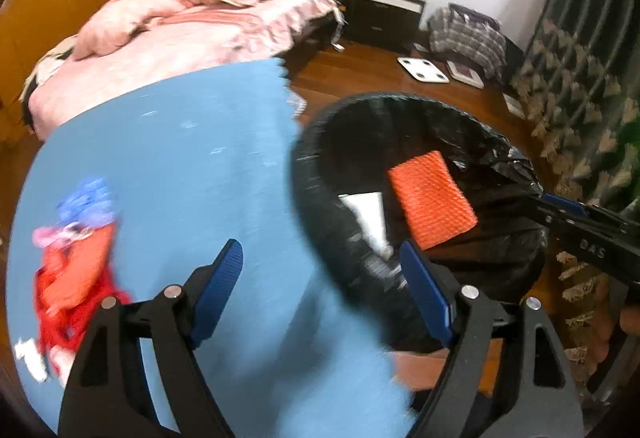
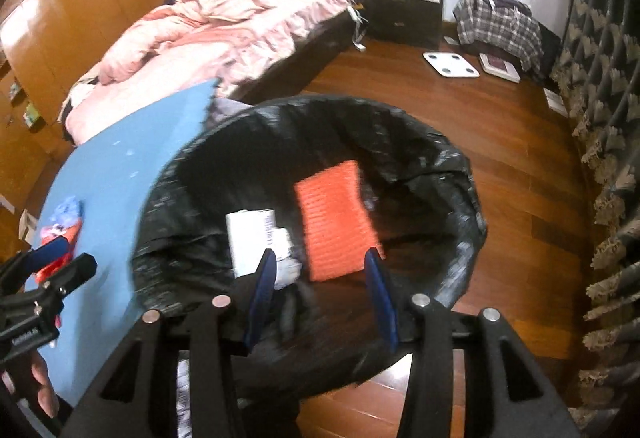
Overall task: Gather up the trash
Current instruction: 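Move both tools back over the table, then grasp the pink sock with the right gripper while the left gripper grasps the white tissue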
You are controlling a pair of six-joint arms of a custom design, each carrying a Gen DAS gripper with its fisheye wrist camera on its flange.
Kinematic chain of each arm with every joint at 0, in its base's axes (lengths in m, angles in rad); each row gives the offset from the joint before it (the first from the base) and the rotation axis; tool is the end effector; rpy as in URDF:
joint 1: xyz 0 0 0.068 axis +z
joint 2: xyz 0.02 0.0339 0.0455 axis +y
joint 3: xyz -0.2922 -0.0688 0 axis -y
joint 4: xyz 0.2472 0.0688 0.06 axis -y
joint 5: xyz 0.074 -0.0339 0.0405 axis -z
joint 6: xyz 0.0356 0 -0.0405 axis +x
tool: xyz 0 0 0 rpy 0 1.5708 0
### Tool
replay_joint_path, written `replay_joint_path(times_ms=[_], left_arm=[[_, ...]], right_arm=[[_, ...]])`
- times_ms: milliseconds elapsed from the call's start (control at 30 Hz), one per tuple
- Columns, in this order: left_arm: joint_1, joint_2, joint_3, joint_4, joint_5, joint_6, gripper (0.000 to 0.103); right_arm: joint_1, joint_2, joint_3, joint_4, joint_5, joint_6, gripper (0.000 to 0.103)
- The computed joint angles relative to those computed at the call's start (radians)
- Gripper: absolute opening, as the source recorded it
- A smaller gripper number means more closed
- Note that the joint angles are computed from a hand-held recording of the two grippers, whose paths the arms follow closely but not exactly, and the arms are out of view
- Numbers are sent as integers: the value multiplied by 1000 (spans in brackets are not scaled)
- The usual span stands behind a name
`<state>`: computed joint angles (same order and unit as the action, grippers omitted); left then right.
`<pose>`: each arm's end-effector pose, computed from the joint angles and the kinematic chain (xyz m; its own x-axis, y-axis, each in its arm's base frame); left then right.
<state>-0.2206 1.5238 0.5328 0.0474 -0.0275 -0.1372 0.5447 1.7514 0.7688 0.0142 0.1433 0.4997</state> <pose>0.2502 -0.0551 0.1427 -0.8104 0.0416 -0.5844 0.0930 0.9940 -0.0582 0.2776 0.1622 0.1386 -0.8311 0.0510 -0.5537 -0.0517 0.9844 0.1682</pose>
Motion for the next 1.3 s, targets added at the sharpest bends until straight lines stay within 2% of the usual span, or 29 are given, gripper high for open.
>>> replay_joint_path(times_ms=[133,233,300,367,467,533,633,833,967,1300], left_arm=[[206,-216,-117,-75,68,128,81],[501,-366,-163,-186,192,317,81],[677,-404,-164,-237,269,429,81],[886,-394,-149,-272,355,568,81],[1166,-306,-102,-292,460,750,81],[1315,-215,-59,-287,499,847,81],[1460,-97,12,-299,547,946,81],[1588,54,105,-317,601,1071,81],[1617,148,147,-311,620,1131,81],[1621,317,241,-297,629,1170,81]], right_arm=[[170,-10,33,-37,59,77,48],[311,33,101,-71,109,118,48],[391,85,165,-84,98,154,48],[456,136,229,-104,112,177,48],[552,230,358,-141,118,216,49],[600,280,434,-169,126,231,49],[666,361,571,-236,163,239,48],[732,508,812,-338,180,254,49],[755,607,966,-387,187,262,49],[784,842,1337,-545,190,280,48]])
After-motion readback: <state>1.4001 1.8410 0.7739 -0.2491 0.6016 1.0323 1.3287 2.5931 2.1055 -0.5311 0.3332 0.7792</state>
